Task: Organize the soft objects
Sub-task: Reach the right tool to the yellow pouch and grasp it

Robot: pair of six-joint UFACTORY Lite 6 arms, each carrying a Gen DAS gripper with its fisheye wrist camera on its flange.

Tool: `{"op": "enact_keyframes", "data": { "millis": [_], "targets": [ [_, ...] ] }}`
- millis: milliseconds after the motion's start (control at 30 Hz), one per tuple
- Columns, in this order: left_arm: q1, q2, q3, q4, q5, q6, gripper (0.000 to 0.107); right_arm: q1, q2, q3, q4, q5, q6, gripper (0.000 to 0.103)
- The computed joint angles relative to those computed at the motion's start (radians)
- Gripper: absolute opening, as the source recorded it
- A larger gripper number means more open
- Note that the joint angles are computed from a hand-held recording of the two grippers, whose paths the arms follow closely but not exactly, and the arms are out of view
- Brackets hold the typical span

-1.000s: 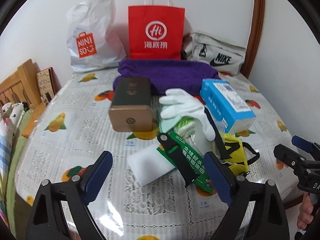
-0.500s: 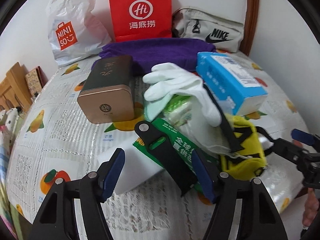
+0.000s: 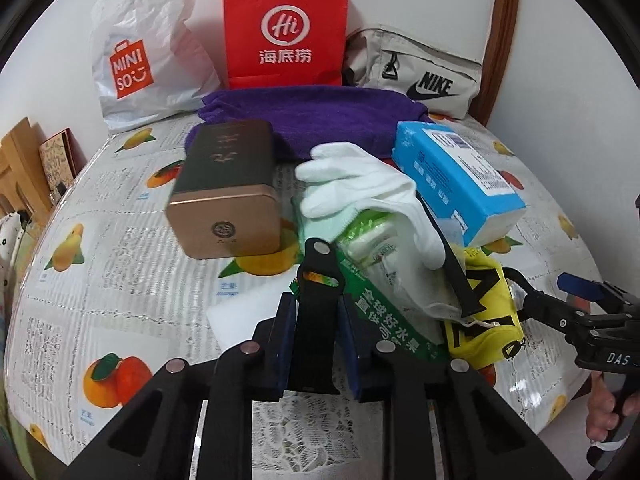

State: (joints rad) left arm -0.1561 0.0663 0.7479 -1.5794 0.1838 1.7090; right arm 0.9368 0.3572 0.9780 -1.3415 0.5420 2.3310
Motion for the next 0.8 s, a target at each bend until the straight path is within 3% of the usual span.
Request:
{"op": "enact_keyframes", "data": {
  "millis": [200,333,500,667,800],
  "targets": [
    [0.033,0.010,0.003,0.031,0.013,0.029,0.020,0.005,0.021,0.032,-0.003,-0.009,-0.016,0.102],
    [0.038,0.031,-0.011,-0.121,-0.003,0.198,0.021,0.014,0.045,0.069,0.024,-0.003,-0.065,0.102],
    [0.056,0.008,-0.033,-0.063,0.001,0.179,0.023,0.020,0.056,0.093,0.062,0.009,-0.118,0.102],
    [0.048,-0.008,-0.060,-0.226,-0.002,0.361,0.022,0.018,0.056,0.098,0.071,0.016,-0.129,0.102],
    [0.077,-0.013,-0.056,-0.124,0.041,0.267,0.020,0.019,0.056,0.094,0.067,0.015,-0.121,0.102]
  ]
}}
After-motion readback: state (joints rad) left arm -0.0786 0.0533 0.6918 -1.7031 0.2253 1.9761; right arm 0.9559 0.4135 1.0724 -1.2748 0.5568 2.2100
